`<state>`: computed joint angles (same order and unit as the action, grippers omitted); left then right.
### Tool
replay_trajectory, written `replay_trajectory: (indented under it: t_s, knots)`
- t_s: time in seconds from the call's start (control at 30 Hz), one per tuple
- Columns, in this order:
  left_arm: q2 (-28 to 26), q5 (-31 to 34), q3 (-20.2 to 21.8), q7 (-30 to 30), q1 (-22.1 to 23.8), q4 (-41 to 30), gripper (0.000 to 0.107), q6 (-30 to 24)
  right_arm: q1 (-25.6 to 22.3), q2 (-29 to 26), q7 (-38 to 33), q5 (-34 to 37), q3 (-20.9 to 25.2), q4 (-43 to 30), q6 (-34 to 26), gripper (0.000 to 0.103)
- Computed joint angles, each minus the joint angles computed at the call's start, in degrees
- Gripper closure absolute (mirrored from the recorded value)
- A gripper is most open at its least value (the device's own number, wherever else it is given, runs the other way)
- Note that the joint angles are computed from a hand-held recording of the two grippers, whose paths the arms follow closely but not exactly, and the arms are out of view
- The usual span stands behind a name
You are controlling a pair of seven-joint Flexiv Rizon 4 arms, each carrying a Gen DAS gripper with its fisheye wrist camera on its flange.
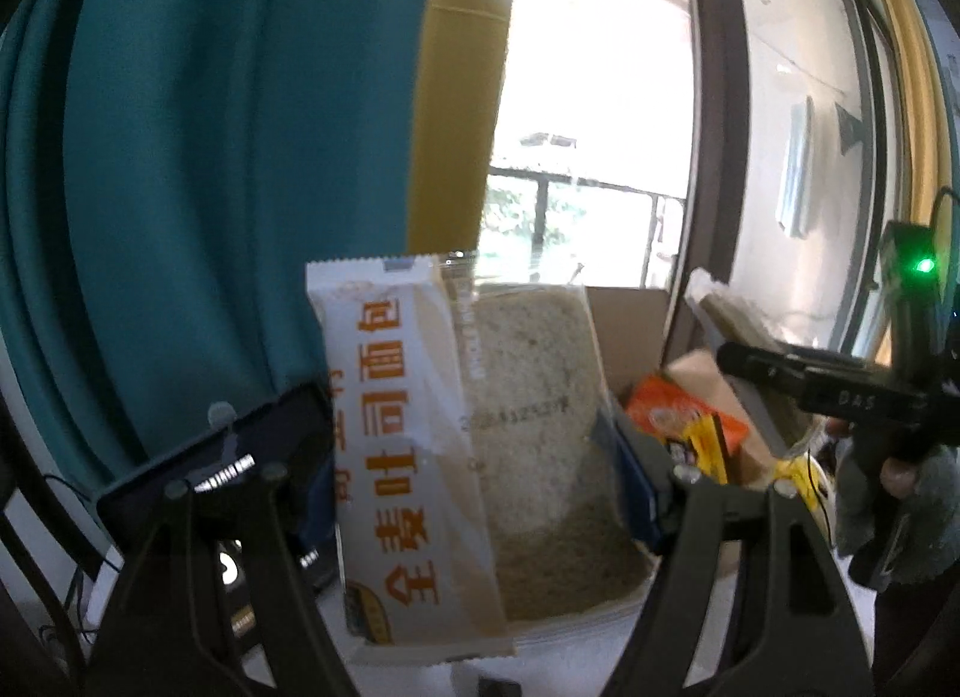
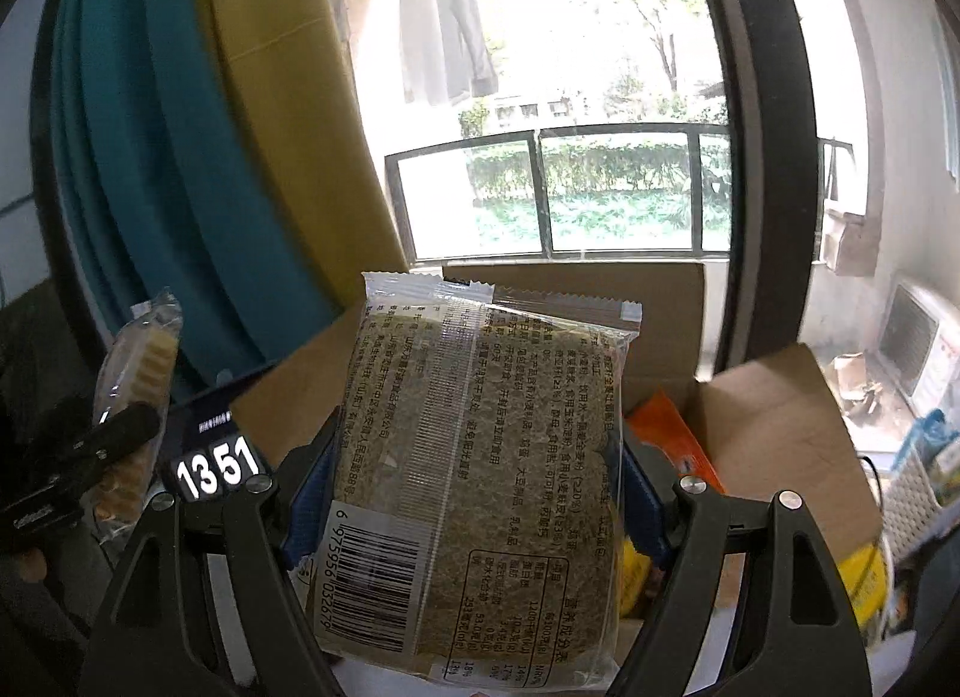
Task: Organize snacks
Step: 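Lift both bread packs and carry them over the cardboard box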
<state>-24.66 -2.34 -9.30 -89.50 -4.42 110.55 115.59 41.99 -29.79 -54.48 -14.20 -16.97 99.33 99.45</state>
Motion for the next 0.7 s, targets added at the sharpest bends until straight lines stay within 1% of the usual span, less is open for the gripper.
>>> replay_trajectory:
  t_s: [0.2, 0.27, 0.33, 0.43, 0.53, 0.57, 0.6, 0.63, 0.67, 0.7]
  knots:
    - [-2.38, -0.32, -0.98, -1.29, 2.07, -3.93, 0.032, -0.36, -4.32, -5.19, 0.55, -1.71, 4.20, -8.68, -2.94, 0.022]
    - [-3.24, -0.24, -0.97, -0.87, 2.09, -5.36, 0.032, -0.81, -6.61, -7.38, 0.67, -2.76, 6.74, -12.59, -4.83, 0.022]
    - [-3.88, -0.41, -0.60, -0.35, 1.59, -6.16, 0.032, -0.81, -7.33, -9.11, 1.30, -3.69, 7.25, -15.36, -6.09, 0.022]
    - [-4.92, 0.28, -2.22, -0.64, 3.24, -6.92, 0.032, -1.43, -8.52, -11.98, 2.33, -5.02, 8.39, -19.99, -8.69, 0.022]
    - [-6.04, 0.62, -3.17, -0.50, 4.50, -8.31, 0.032, -2.56, -10.00, -16.20, 2.97, -6.37, 10.04, -26.54, -11.51, 0.022]
    - [-6.39, 0.09, -2.58, -0.48, 4.12, -8.68, 0.032, -2.31, -10.49, -17.38, 2.79, -6.83, 10.74, -28.36, -12.34, 0.021]
    - [-6.32, -0.63, -1.87, -0.48, 3.45, -8.62, 0.032, -2.36, -11.14, -19.18, 2.20, -7.40, 11.71, -31.01, -13.46, 0.021]
    - [-6.30, -0.75, -2.09, -0.60, 3.63, -8.55, 0.032, -2.58, -12.18, -20.95, 0.90, -7.83, 13.80, -33.88, -15.66, 0.020]
    - [-6.47, -0.66, -2.65, -0.69, 4.19, -8.85, 0.032, -3.08, -12.74, -22.09, -0.06, -7.95, 15.19, -35.77, -17.52, 0.018]
    - [-6.46, -1.31, -2.06, -0.47, 3.63, -9.35, 0.032, -3.74, -12.94, -23.53, -0.79, -7.96, 16.06, -37.89, -18.69, 0.014]
